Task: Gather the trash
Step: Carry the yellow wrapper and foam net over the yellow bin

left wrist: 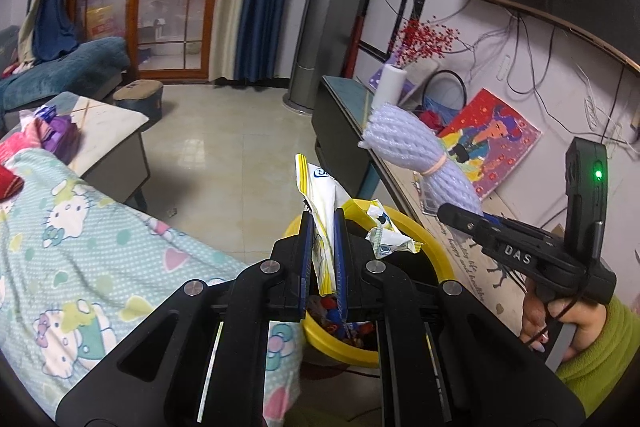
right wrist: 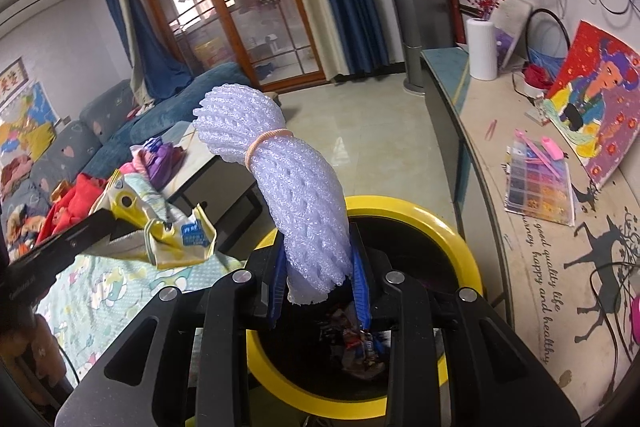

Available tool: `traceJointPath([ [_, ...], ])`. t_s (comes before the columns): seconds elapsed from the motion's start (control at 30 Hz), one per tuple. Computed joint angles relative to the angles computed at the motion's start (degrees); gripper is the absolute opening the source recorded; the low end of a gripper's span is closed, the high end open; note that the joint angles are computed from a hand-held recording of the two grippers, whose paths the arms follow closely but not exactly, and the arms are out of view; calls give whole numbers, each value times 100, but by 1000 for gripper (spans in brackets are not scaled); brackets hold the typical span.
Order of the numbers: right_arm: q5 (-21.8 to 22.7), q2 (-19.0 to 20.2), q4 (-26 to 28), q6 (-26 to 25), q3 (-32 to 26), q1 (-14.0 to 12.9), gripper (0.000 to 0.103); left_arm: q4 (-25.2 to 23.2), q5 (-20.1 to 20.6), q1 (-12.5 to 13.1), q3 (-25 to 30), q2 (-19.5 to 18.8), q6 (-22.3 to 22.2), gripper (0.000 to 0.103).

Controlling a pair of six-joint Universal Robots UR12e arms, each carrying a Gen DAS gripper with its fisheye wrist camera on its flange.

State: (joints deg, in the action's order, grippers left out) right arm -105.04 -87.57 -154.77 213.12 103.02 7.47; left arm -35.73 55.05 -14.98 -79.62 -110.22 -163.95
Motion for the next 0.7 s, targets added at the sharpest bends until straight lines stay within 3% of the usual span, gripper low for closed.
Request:
traceJointPath([
  [0.7, 142, -199, 227, 446, 316, -269, 30, -414, 145, -326, -101, -20, 679, 6],
])
